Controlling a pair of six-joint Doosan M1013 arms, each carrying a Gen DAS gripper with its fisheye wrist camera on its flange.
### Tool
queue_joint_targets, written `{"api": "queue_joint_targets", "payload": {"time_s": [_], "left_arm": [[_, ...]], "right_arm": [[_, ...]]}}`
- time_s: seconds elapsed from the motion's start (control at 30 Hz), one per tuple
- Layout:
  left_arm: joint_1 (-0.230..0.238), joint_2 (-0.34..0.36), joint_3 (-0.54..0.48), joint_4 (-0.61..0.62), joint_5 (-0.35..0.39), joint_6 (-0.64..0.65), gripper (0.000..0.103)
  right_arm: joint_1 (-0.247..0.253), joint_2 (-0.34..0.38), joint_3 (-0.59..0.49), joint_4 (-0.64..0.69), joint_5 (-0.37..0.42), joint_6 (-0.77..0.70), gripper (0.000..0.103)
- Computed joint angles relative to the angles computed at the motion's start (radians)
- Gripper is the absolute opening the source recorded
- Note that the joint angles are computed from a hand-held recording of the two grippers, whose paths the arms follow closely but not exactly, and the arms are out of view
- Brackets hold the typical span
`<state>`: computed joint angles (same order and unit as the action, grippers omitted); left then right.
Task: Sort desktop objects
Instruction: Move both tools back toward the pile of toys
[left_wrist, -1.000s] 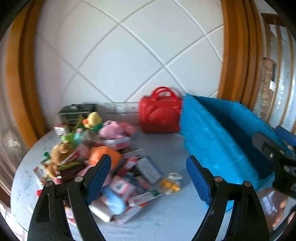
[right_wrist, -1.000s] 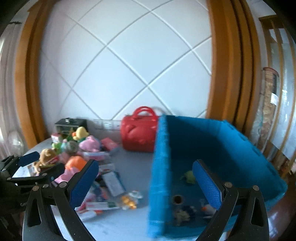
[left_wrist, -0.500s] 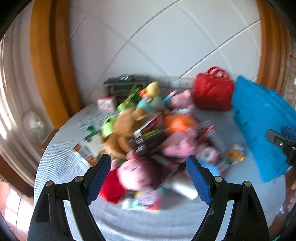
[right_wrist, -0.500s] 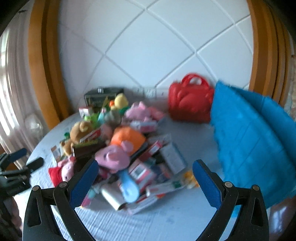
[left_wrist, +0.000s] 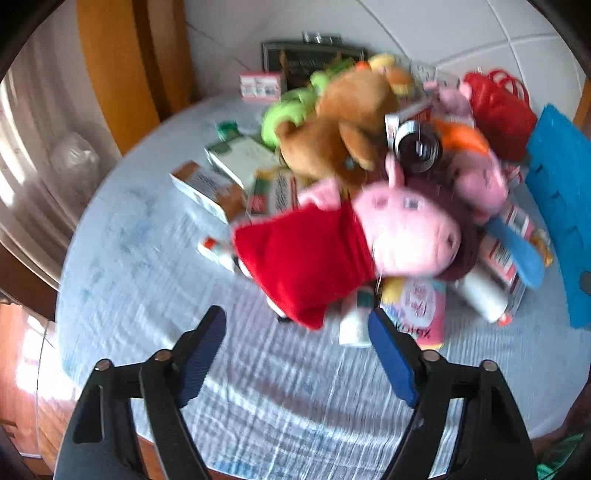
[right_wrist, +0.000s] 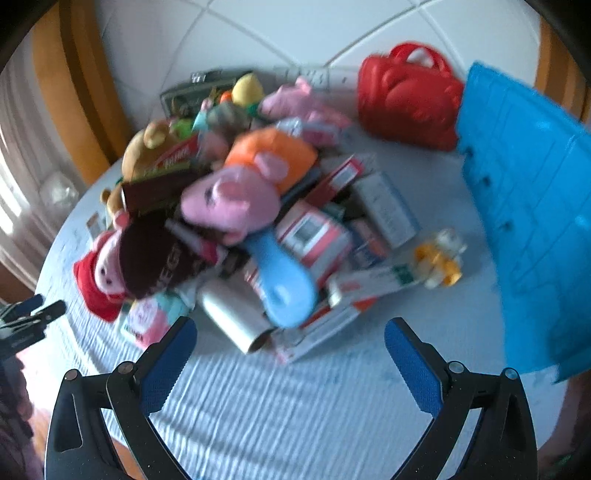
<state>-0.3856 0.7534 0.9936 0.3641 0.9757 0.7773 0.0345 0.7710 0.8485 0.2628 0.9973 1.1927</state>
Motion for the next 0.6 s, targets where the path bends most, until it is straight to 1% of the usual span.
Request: {"api": "queue_joint_targets", "payload": {"time_s": [0.07, 0.17, 0.2, 0.23, 0.27, 0.33, 0.5, 0.57, 0.6], "left_arm": [[0.003, 0.023, -0.015, -0.044, 0.000, 0.050, 0.068], [0.009, 0.063, -0.051, -0.126, 0.010, 0.133, 0.063], [0.011, 0.080, -0.069, -0.147, 0.024, 0.151, 0.061], [0.013, 0.092, -0.079, -0.165, 0.028, 0.165, 0.059], [0.016, 0.101, -0.088, -0.187, 0.027, 0.181, 0.058], [0.020, 0.115, -0.100, -0.218, 0.017, 0.211, 0.057], [0.026, 0.155, -0.157, -0.244, 0.030, 0.251, 0.057], [0.034, 0.164, -0.167, -0.285, 0.035, 0.272, 0.039], [0.037, 0.167, -0.169, -0.310, 0.042, 0.285, 0.038]], "right_arm": [[0.007, 0.009, 0.001, -0.001, 0.018, 0.004, 0.103], [0.019, 0.013, 0.014, -0.026, 0.023, 0.018, 0.103], [0.022, 0.015, 0.015, -0.031, 0.029, 0.019, 0.103], [0.026, 0.020, 0.012, -0.035, 0.044, 0.017, 0.100], [0.028, 0.023, 0.010, -0.040, 0.050, 0.018, 0.093], [0.036, 0.028, 0.010, -0.050, 0.063, 0.022, 0.088], [0.047, 0.058, -0.015, -0.017, 0.109, 0.050, 0.088], [0.057, 0.077, -0.036, 0.007, 0.137, 0.060, 0.089], [0.062, 0.086, -0.047, 0.019, 0.153, 0.060, 0.090]]}}
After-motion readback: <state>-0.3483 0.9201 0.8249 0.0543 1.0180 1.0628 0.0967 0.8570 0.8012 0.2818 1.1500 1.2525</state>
